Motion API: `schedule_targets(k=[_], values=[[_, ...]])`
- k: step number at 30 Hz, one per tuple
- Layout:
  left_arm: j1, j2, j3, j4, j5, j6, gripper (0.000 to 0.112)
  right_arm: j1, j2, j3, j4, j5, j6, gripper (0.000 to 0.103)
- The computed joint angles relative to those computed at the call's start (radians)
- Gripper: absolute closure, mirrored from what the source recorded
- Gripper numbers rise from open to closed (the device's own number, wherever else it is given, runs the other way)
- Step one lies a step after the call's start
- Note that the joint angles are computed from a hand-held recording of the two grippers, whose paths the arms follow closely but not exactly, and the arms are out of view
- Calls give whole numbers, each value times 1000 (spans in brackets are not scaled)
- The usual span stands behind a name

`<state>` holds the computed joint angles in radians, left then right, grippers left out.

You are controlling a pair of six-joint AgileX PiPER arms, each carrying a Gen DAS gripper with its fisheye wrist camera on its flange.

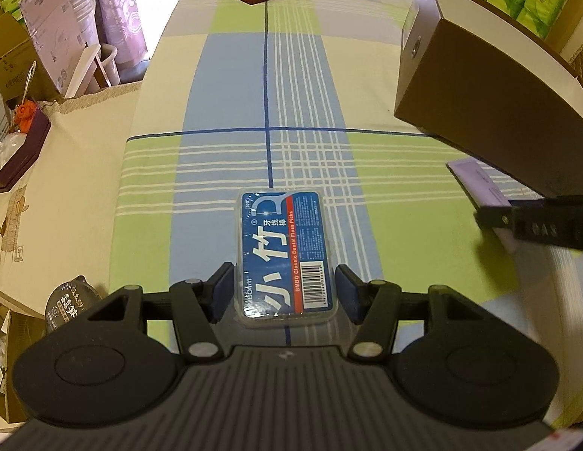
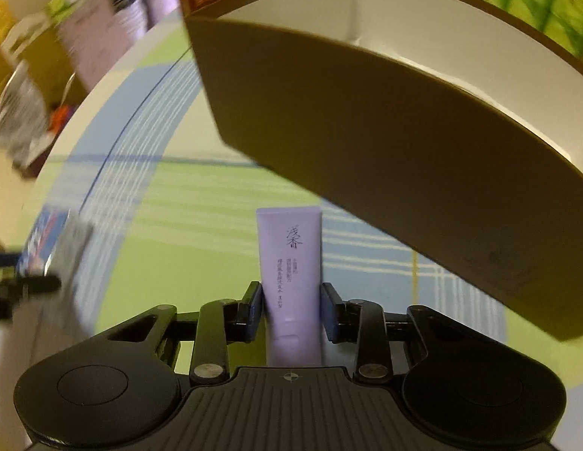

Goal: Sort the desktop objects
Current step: 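Close the right gripper on the lavender tube while the left gripper holds the floss pack, then lift the floss pack and lavender tube with both grippers over the box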

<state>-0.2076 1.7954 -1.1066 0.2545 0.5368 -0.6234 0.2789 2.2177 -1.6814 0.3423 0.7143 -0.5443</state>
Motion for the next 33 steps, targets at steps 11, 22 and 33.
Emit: schedule_targets(k=[11, 22, 33], values=[[-52, 4, -10, -148, -17, 177, 59, -142, -184, 290, 53, -19, -327, 73], [-136, 120, -155, -82, 35, 137, 59, -137, -203, 363, 132, -131, -392, 49], [-191, 133, -160, -30, 69, 94, 59, -189, -208, 351, 184, -24, -443, 71]])
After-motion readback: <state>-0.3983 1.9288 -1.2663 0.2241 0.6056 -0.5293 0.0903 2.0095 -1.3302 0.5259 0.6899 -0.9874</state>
